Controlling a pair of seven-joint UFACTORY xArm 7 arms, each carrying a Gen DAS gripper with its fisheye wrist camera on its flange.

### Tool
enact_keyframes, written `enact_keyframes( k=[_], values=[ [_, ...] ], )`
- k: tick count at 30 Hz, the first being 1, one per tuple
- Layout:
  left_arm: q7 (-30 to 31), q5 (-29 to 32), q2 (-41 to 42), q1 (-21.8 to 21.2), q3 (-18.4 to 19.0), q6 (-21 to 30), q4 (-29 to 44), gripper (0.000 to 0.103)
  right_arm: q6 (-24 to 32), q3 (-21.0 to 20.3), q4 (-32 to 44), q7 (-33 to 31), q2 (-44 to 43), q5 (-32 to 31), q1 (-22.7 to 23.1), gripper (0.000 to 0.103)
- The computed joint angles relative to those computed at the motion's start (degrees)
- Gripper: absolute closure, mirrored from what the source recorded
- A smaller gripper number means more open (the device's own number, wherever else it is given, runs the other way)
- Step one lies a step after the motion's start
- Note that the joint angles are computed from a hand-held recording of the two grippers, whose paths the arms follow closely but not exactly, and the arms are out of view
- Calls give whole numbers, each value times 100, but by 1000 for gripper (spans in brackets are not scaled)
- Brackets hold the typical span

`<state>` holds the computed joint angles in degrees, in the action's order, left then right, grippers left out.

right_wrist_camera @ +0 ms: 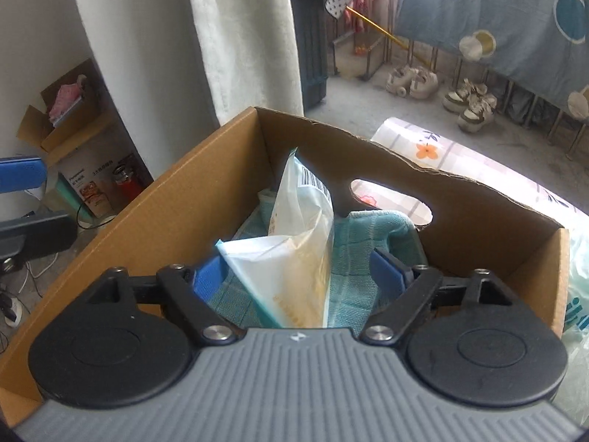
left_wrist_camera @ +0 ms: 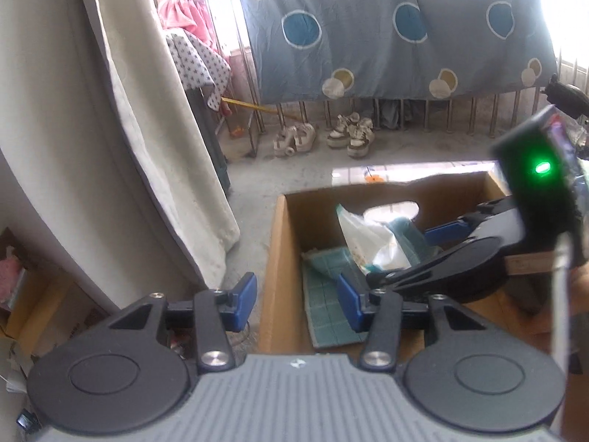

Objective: Organize soft objects
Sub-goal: 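Lower the chopstick bag into the box and open the right gripper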

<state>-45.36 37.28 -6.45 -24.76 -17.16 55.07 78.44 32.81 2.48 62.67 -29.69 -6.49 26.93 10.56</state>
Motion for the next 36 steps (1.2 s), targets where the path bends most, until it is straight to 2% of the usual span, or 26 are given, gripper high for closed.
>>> enact_keyframes(
  k=[3, 6, 8, 9, 10, 11, 14, 18, 20, 21, 23, 24, 25, 28, 33, 36],
  values=[
    [171, -320, 195, -30, 53, -103, 61, 53, 166, -213, -167, -257, -164, 509, -64, 22],
    [29, -125, 343, -127, 42, -120, 121, 53, 743, -530, -60, -395, -216, 1304, -226, 22],
    [-71, -89, 315, -185, 65, -204, 77, 53, 1085, -620, 19, -325, -196, 1587, -386, 39],
    [-155, -40, 328, -192, 77, -287, 42, 53, 1128, -627, 3, -434, -202, 1700, -433, 69],
    [-163, -28, 300, -203, 87, -284, 37, 53, 1131, -604, -26, -565, -213, 1756, -457, 87],
    [-121, -35, 266, -213, 89, -243, 26, 53, 1152, -577, -63, -708, -224, 1812, -462, 89],
    [104, -163, 344, -266, 67, -21, 113, 53, 1175, -461, -135, -710, -186, 1816, -474, 89],
    [894, -978, 714, -349, 158, 299, 434, 53, 868, -230, -215, 68, -74, 1231, -471, 89],
    [1338, -1438, 1135, -393, 225, 596, 815, 54, 645, -221, -288, 388, -59, 1159, -482, 89],
    [1595, -1721, 1396, -404, 273, 758, 1066, 57, 531, -248, -332, 437, -54, 1232, -486, 88],
    [1992, -1998, 1976, -485, 385, 1210, 1654, 79, 444, -294, -360, 547, -39, 1261, -509, 88],
    [2086, -1912, 2223, -588, 461, 1436, 1895, 96, 454, -318, -348, 555, -26, 1287, -521, 87],
    [2047, -1706, 2412, -720, 571, 1587, 2082, 98, 497, -346, -325, 472, -13, 1333, -527, 87],
    [1850, -1069, 2651, -1007, 883, 1597, 2313, 98, 527, -361, -314, 331, -34, 1339, -552, 87],
    [1737, -578, 2927, -1160, 1143, 1521, 2622, 97, 789, -369, -201, 242, -2, 1298, -582, 87],
    [1805, -294, 3122, -1281, 1240, 1586, 2774, 97, 705, -328, -190, 315, 30, 1300, -579, 87]
  ],
)
